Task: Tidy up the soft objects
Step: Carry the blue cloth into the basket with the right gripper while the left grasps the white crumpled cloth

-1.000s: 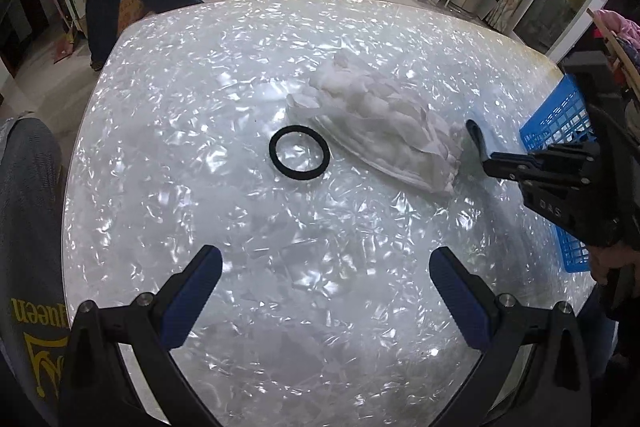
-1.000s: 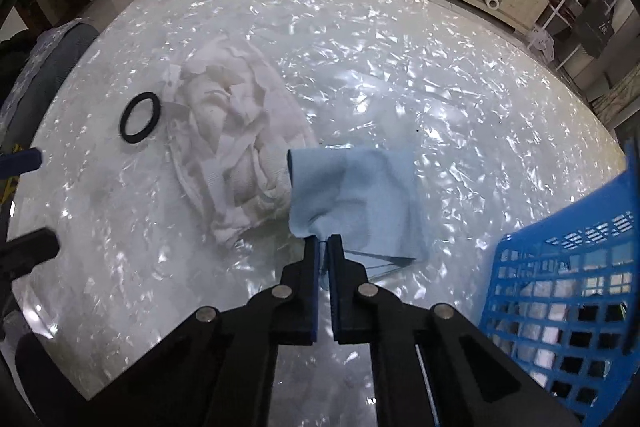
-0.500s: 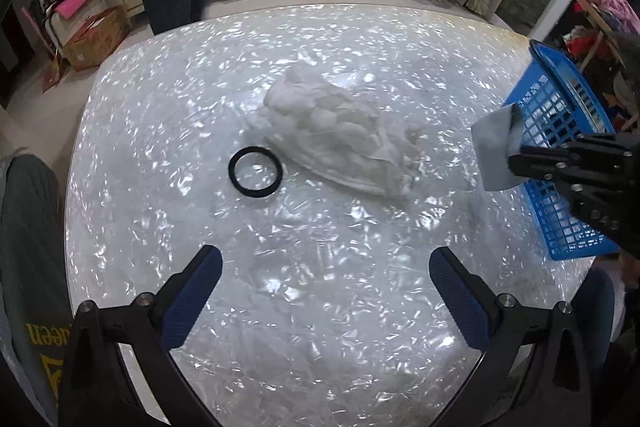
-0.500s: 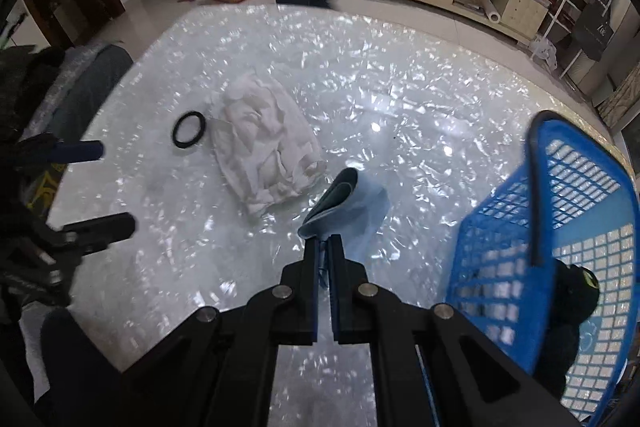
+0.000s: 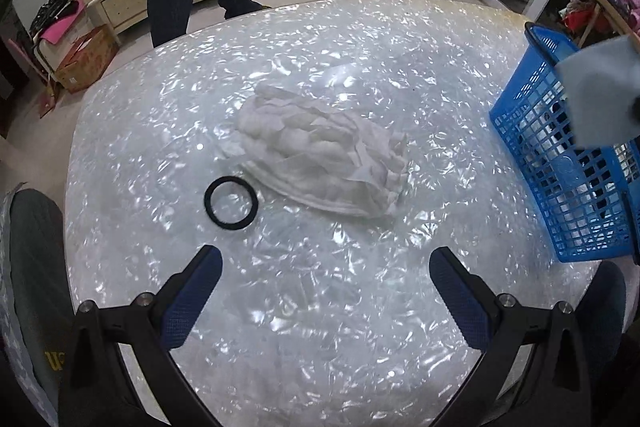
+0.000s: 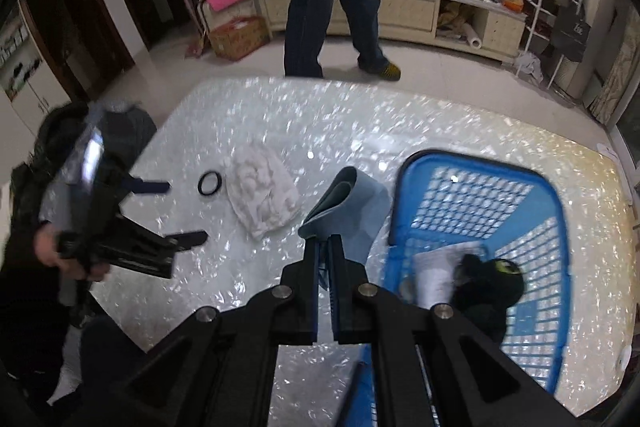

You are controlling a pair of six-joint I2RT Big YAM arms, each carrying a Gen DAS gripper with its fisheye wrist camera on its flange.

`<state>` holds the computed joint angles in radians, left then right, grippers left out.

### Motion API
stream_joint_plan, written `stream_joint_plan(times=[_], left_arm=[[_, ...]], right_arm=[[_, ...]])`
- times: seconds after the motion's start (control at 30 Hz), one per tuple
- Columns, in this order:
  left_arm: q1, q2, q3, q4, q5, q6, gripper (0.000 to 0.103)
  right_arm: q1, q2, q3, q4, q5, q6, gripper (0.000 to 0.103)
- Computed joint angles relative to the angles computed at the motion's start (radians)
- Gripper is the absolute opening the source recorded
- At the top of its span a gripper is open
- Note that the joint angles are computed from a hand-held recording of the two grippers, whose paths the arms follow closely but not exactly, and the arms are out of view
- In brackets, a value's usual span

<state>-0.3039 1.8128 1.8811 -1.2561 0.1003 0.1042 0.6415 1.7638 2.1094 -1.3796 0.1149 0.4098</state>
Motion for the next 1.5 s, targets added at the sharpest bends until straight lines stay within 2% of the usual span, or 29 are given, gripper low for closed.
stream_joint_plan(times=[0.23,0.4,0.53,0.7,0.8,1.0,1.17,1.27,1.33,1.37,1.47,1.5], left_arm=[[-0.017,0.077,0.074,-0.011,-0.012,0.011,0.103],[-0.022,0.129,0.130,-0.022,-0.035,0.006,0.103],[-0.022,0.162,0.166,-0.032,-0.032,0.005,0.103],[-0.027,0.213,0.220,-0.043,-0.054,0.022,0.103],[-0.028,0.250,0.262,-0.056,-0.047,0.026,0.103],[-0.034,0.310,0.321,-0.069,-0.049,0.031,0.103],[-0.037,0.331,0.336,-0.058,-0.030,0.021,0.102],[-0.036,0.326,0.327,-0.044,-0.023,0.023,0.092],[-0.036,0.324,0.330,-0.045,-0.012,0.031,0.080],[-0.033,0.316,0.326,-0.046,-0.008,0.037,0.077],[-0.033,0.316,0.334,-0.049,-0.003,0.032,0.060],[-0.033,0.316,0.335,-0.047,0.001,0.032,0.051]], right_arm=[[-0.045,-0.059,-0.014,-0.044,0.070,-0.009,0.004],[-0.077,-0.084,-0.090,-0.059,0.115,0.022,0.004],[-0.092,-0.073,-0.109,-0.103,0.141,0.050,0.004],[-0.109,-0.055,-0.123,-0.161,0.138,0.052,0.004],[-0.115,-0.033,-0.127,-0.171,0.102,0.051,0.004],[-0.120,-0.026,-0.167,-0.123,0.006,0.047,0.004],[-0.113,-0.011,-0.157,-0.106,-0.011,0.044,0.005],[-0.116,-0.004,-0.152,-0.103,-0.019,0.047,0.005],[-0.124,-0.005,-0.161,-0.094,-0.025,0.041,0.005],[-0.125,-0.005,-0.163,-0.093,-0.027,0.044,0.005],[-0.134,-0.006,-0.169,-0.085,-0.039,0.050,0.005],[-0.132,0.002,-0.163,-0.083,-0.040,0.055,0.005]])
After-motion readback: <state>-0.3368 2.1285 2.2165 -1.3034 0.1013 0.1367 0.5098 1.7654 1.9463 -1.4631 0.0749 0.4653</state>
